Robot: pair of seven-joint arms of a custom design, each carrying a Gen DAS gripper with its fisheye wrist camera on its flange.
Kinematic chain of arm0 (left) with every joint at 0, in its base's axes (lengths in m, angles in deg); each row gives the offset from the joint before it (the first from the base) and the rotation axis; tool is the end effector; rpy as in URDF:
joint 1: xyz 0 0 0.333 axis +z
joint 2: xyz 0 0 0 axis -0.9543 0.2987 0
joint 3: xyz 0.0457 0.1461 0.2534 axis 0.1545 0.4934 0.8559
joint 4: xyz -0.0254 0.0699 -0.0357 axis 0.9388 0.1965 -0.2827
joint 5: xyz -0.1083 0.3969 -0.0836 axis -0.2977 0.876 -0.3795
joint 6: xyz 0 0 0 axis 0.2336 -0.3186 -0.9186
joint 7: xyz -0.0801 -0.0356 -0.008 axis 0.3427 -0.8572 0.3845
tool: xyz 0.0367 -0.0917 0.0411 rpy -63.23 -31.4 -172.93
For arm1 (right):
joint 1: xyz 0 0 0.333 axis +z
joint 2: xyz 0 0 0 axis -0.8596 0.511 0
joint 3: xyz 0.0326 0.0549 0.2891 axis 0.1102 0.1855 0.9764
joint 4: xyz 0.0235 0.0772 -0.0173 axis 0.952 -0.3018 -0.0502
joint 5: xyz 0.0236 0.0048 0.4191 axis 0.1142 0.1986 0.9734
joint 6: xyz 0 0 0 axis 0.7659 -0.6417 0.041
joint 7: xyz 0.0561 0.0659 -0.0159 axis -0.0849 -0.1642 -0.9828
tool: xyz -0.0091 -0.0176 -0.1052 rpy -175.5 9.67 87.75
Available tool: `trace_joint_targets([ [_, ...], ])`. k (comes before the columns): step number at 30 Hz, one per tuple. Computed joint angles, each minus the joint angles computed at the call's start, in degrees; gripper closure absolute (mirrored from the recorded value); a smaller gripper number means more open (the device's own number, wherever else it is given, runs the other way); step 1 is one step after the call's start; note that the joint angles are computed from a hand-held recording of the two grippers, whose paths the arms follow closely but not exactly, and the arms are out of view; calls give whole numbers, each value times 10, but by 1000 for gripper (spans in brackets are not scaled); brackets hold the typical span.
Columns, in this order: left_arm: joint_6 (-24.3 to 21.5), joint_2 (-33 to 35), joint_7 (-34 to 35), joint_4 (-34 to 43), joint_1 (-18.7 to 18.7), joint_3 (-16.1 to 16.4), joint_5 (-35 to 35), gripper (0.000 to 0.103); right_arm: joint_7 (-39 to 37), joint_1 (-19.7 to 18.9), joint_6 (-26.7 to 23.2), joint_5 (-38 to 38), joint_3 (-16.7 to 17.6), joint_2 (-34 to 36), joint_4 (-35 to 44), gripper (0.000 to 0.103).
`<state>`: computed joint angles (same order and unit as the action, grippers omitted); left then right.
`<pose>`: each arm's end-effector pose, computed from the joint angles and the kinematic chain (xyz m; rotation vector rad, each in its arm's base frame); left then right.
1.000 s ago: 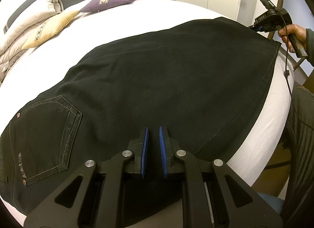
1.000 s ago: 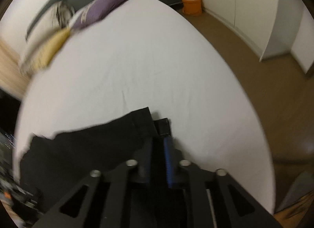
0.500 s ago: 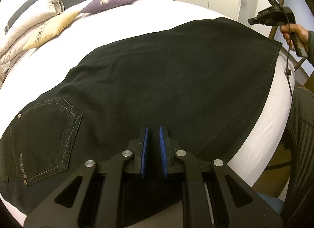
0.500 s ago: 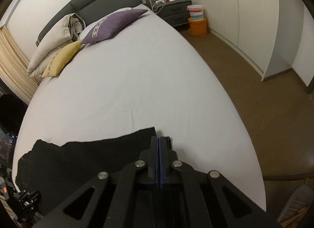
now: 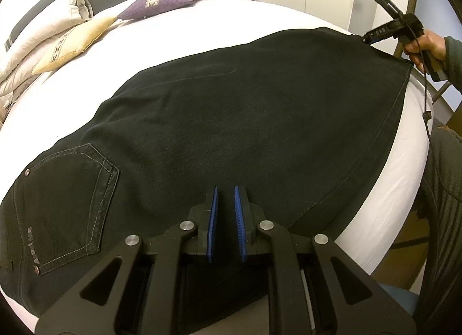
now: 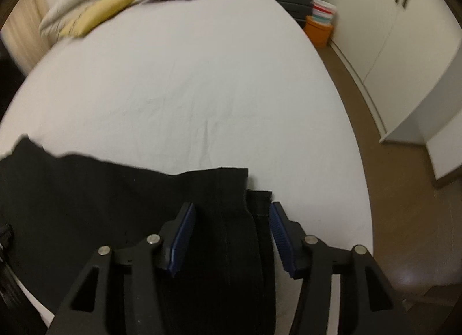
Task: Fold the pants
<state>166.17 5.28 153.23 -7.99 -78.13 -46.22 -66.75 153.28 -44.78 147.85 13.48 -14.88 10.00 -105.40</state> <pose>0.7092 -0.2104 0.2817 -1.2398 2.4236 -0.6871 0.6648 0.1595 0.3155 -1.9062 2.0842 -0.3857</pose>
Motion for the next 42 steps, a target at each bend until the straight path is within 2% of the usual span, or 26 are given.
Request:
trace_joint_targets([
  [2,2,-1,1,-2,2,-2,-2,92,-14,-9,7,15,7,0,-1,75],
  [5,5,-2,1,-5,3,-2,-2,92,-9,-2,16,11,2,-3,-7,83],
  [11,3,-3,3,-5,5,-4,-3,92,132,33,69,-45,-37,-25,-44,84],
  [15,4,-2,4,-5,5,-5,-4,92,235,41,108,-68,-51,-49,-78,84],
  [17,6,-1,4,-5,6,-5,-5,92,263,40,112,-78,-49,-52,-86,82],
  [18,7,-1,5,-6,6,-5,-5,92,262,35,102,-74,-43,-48,-82,78],
  [20,7,-2,6,-7,6,-5,-4,92,240,16,81,-54,-27,-34,-72,75],
  [21,8,-2,6,-8,6,-5,-5,92,220,-1,109,-31,-14,-35,-84,75],
  [24,11,-2,4,-9,7,-6,-7,92,209,3,124,-29,-16,-48,-99,74],
  [25,14,-1,1,-9,5,-4,-6,92,219,14,115,-48,-28,-53,-100,74],
  [27,15,-1,-2,-9,2,-1,-3,92,192,10,100,-53,-20,-55,-97,74],
  [28,15,-1,-2,-9,2,-1,-2,92,184,11,91,-60,-19,-57,-98,75],
  [30,13,-1,-2,-9,2,-1,-1,92,183,23,65,-94,-28,-52,-85,86],
  [32,13,-1,-3,-9,2,-1,0,92,170,18,54,-92,-22,-48,-76,92],
  [37,12,-3,-7,-10,0,1,3,92,135,3,59,-67,-13,-44,-71,98],
  [42,7,-4,-12,-8,-2,3,5,92,200,31,42,-140,-42,-53,-74,100],
])
